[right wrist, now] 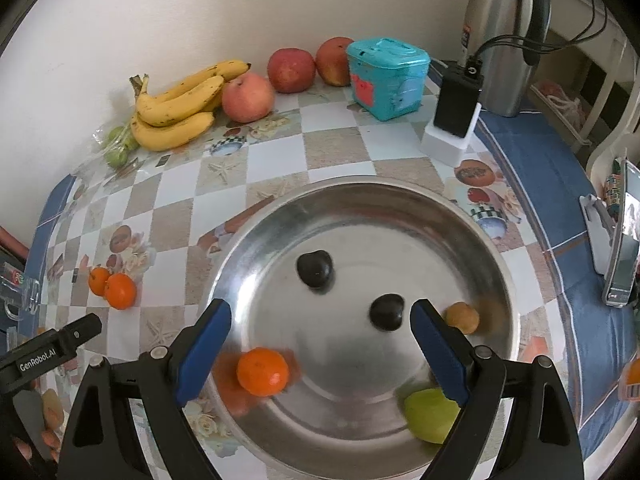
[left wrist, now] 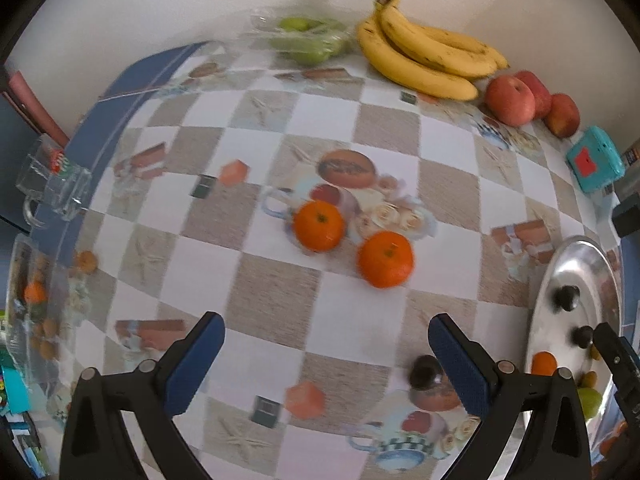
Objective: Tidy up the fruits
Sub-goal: 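Withdraw both open tools from the steel bowl, then lower the right tool onto the remaining dark plum and close it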
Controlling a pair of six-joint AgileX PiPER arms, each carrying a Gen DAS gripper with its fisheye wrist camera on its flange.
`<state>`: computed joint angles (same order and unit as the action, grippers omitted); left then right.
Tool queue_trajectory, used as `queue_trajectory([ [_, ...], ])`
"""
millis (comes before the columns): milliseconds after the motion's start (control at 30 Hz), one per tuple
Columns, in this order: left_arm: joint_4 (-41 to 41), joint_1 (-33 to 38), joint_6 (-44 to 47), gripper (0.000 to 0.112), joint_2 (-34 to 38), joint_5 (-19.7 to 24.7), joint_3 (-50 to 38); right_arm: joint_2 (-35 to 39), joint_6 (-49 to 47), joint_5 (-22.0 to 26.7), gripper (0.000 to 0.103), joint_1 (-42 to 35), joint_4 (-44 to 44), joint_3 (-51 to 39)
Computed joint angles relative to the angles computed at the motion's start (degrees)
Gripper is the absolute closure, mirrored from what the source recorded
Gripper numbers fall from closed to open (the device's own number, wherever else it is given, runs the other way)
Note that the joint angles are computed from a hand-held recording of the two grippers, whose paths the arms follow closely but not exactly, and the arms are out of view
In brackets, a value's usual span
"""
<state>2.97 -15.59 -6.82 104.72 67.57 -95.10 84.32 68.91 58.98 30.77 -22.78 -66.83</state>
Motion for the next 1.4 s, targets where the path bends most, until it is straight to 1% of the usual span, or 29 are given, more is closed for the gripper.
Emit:
queue_trajectory([
  [167,1.23,3.96,0.48,0.009,0.30,0.40,-2.19,1.32,-0.31,-0.66,0.012,1.10,0.45,-2.19],
  [333,-0.76,8.91,0.93,0.009,0.88,1.39,-4.36,3.84,-1.82,-1.79,0.012,3.24,1.32,-5.83],
  [400,-0.67,9.68,0.72,0.009,1.02,1.47,-4.71,5.30,-2.54,-2.24,0.012,4.65,1.51,-7.79],
  [533,-0.49,10.87,1.46,0.009,0.77,1.37,-4.52,9.16,-4.50,-0.94,0.012,7.37,2.13,-12.35],
  [667,-0.36,11.63,2.15,0.009,1.02,1.38,-4.30,13.07,-7.23,-0.43,0.012,9.23,3.94,-16.04],
  [767,-0.63,11.99,2.58,0.009,1.86,1.40,-3.71,14.83,-8.66,-1.08,0.012,9.92,5.60,-17.38],
  [967,-0.49,11.68,2.42,0.009,3.86,1.75,-1.42,18.80,-11.43,-0.55,0.012,11.42,8.33,-20.85],
  [1233,-1.01,10.46,2.50,0.009,5.59,1.52,1.00,22.97,-13.43,0.01,0.012,12.20,11.04,-22.91],
  [1400,-1.28,10.37,2.40,0.009,6.05,1.13,1.83,24.27,-13.97,-1.13,0.012,11.77,12.75,-22.20],
])
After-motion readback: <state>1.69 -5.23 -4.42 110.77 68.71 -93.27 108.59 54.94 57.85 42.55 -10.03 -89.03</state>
